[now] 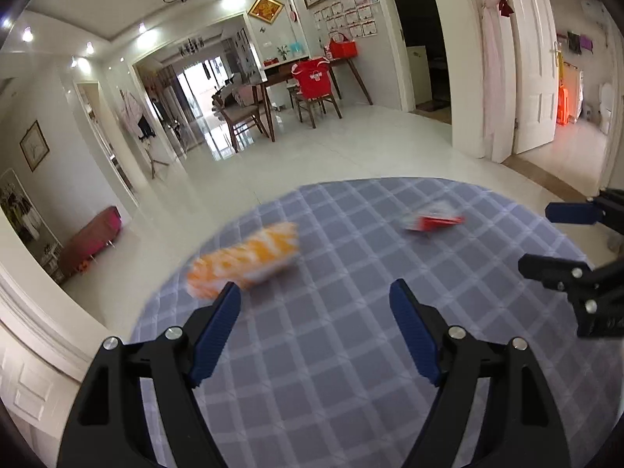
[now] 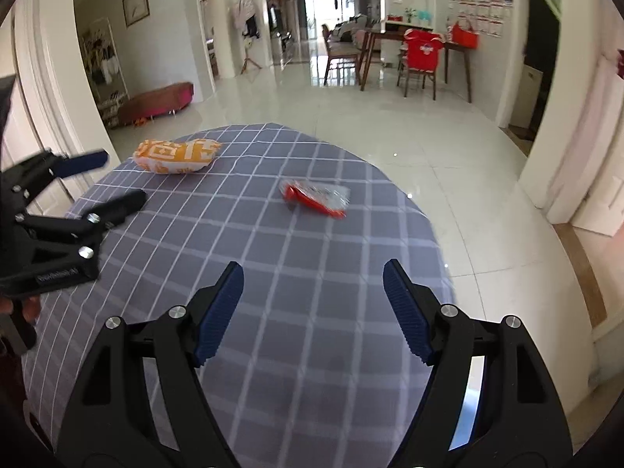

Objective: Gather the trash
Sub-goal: 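Grasp the orange-white bag with the left tool while the right tool grasps the red-white wrapper, then carry both wrappers over the bucket and open the left tool while the right tool opens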

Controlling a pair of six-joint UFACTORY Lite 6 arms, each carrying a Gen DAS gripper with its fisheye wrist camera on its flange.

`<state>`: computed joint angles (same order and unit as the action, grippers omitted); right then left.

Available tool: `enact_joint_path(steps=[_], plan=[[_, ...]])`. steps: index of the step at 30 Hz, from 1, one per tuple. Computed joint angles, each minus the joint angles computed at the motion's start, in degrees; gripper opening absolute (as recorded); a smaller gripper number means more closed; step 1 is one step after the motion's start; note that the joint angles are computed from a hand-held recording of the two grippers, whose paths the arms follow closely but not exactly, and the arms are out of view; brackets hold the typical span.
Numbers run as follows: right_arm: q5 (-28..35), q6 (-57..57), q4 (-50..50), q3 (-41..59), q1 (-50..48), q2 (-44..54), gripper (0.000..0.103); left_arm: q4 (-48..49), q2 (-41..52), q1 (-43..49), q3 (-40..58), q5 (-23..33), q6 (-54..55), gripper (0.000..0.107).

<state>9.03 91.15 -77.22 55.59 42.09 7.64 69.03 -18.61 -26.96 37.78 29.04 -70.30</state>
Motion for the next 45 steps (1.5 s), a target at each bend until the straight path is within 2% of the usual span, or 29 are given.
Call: enact_joint_path(steps=[2, 4, 9, 12, 14, 16, 18, 20, 21, 23, 26, 30, 33, 35, 40, 43, 45], plan=[[0.51, -11.99, 11.12, 9.42, -0.65, 9.01, 0.073, 4.26, 2.56, 8.59, 1.22, -7.97, 1.78, 0.079], [2.11, -23.35, 20.95, 17.5, -1.36, 16.07, 0.073, 12.11, 7.33, 12.51, 3.65, -9.6, -0.68, 0.08], [5.55, -37.97, 34.24, 32.49, -1.55, 27.52, 0.073, 26.83, 18.11, 16.09, 8.71, -7.88, -6.25, 0.08], [6.73, -45.15, 40.7, 38.05, -2.38, 31.41, 0.073, 27.15, 23.17, 18.44, 12.53, -9.77, -4.07, 0.08], [7.47, -53.58, 48.87, 42.37, -3.36, 34.45, 0.073, 25.16, 26.12, 19.17, 15.11, -11.43, -1.21, 0.08], [8.08, -56.87, 51.92, 44.99, -3.81, 36.51, 0.073, 25.38, 28.62, 18.48, 16.67, -10.23, -1.46, 0.08], [8.38, -58.73, 53.37, 45.76, -3.71, 37.35, 0.067, 21.91, 30.71, 17.94, 18.19, -9.83, 2.1, 0.077], [9.86, -56.2, 50.24, 46.48, -3.18, 38.1, 0.05, 19.71, 30.9, 17.17, 18.6, -8.91, 3.68, 0.054], [10.44, -56.22, 50.26, 46.66, -3.19, 38.17, 0.045, 18.3, 29.96, 16.97, 18.28, -9.11, 5.04, 0.051], [9.37, -57.25, 51.16, 45.13, -3.41, 37.17, 0.027, 11.97, 28.15, 17.05, 17.94, -10.41, 9.13, 0.042], [8.06, -53.99, 48.3, 42.14, -3.29, 35.24, 0.018, 11.92, 25.16, 16.16, 15.75, -9.36, 6.78, 0.031], [2.21, -51.81, 47.96, 31.06, -3.29, 26.63, 0.016, -2.66, 16.16, 14.38, 10.92, -10.67, 15.58, 0.028], [-1.16, -62.24, 59.9, 23.19, -3.59, 19.19, 0.016, -17.99, 9.0, 10.98, 8.48, -8.84, 25.92, 0.028], [-2.59, -65.97, 64.25, 17.96, -3.5, 13.74, 0.016, -22.39, 4.29, 6.31, 7.45, -5.6, 27.09, 0.028], [-4.53, -90.68, 91.51, 0.82, -4.88, -6.26, 0.016, -18.33, -0.6, -13.96, 8.03, 7.0, 13.11, 0.028], [-2.5, -103.4, 104.37, -10.36, -8.57, -21.34, 0.016, -16.46, 3.13, -26.3, 12.32, 12.36, 4.49, 0.028], [1.39, -110.6, 110.77, -17.28, -13.4, -32.07, 0.016, -14.73, 8.89, -33.12, 16.94, 14.84, -0.48, 0.028]])
